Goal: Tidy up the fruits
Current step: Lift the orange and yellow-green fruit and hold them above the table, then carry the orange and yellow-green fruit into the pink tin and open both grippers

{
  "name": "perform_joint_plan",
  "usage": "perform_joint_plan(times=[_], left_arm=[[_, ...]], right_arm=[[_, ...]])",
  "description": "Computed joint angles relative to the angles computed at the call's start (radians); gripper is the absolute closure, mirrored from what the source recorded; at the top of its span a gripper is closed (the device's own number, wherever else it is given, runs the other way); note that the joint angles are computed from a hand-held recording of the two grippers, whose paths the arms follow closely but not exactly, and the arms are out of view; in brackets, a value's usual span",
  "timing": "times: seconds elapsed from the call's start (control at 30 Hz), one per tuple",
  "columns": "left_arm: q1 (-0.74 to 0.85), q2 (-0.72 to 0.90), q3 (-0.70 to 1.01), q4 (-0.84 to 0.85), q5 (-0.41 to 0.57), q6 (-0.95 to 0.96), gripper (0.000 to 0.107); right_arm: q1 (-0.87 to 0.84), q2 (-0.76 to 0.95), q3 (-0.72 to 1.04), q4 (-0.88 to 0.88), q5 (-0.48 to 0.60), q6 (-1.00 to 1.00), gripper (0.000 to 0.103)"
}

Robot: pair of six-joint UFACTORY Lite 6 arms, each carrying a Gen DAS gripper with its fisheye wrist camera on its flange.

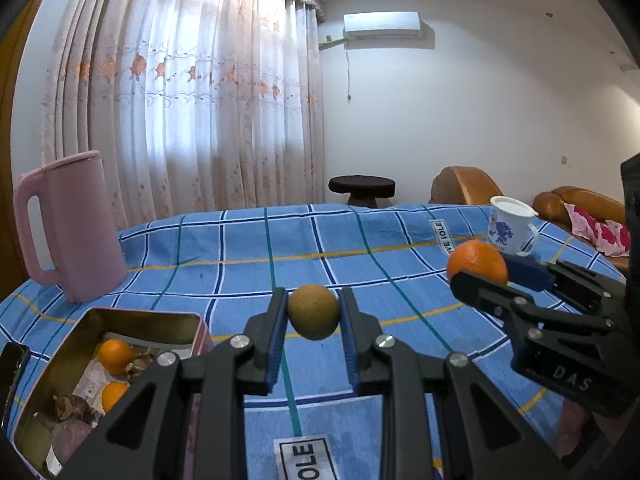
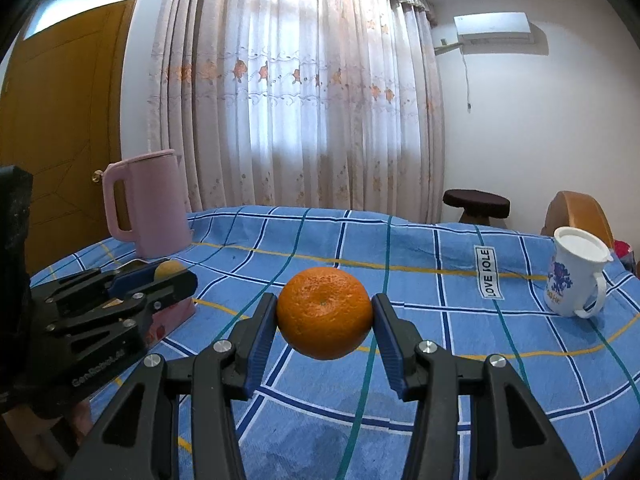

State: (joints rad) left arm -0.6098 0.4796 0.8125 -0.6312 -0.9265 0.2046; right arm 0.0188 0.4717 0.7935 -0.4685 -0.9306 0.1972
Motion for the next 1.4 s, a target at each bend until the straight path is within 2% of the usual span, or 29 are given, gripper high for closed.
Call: perform_joint_plan(times=[0.4,0.67,0.83,0.93,1.13,1.4], left_arm=[[0.065,-0.111,-0.143,0.115,0.027,-0.090,0.080],[0.201,-0.348,-0.344,0.177,0.090,-0.105,0.080],[0.339,-0.462,-0.421,0.221,0.158,-0.089,0.080],[0.428,-0.481,-0.440,0.272,0.176,-0.108,0.080],[0.570,-0.420,-0.445,0.394,0.175,-0.180,0.080],[0.614,-0.337,-0.411,0.465,0.189,-0.215,0.080]], right_arm=[[0.100,-0.006,0.008,0.038,0.063,0.013,0.053],[0.243,-0.027,0.084,-0.017,0.142,0.130,0.053],[0.369,-0.014,0.164,-0.034,0.195,0.179,0.053],[0.450,0.016,0.221,0.002,0.241,0.148,0.053],[0.547,0.105,0.329,0.033,0.321,0.116,0.053],[0.572,0.225,0.441,0.020,0.392,0.125,0.053]])
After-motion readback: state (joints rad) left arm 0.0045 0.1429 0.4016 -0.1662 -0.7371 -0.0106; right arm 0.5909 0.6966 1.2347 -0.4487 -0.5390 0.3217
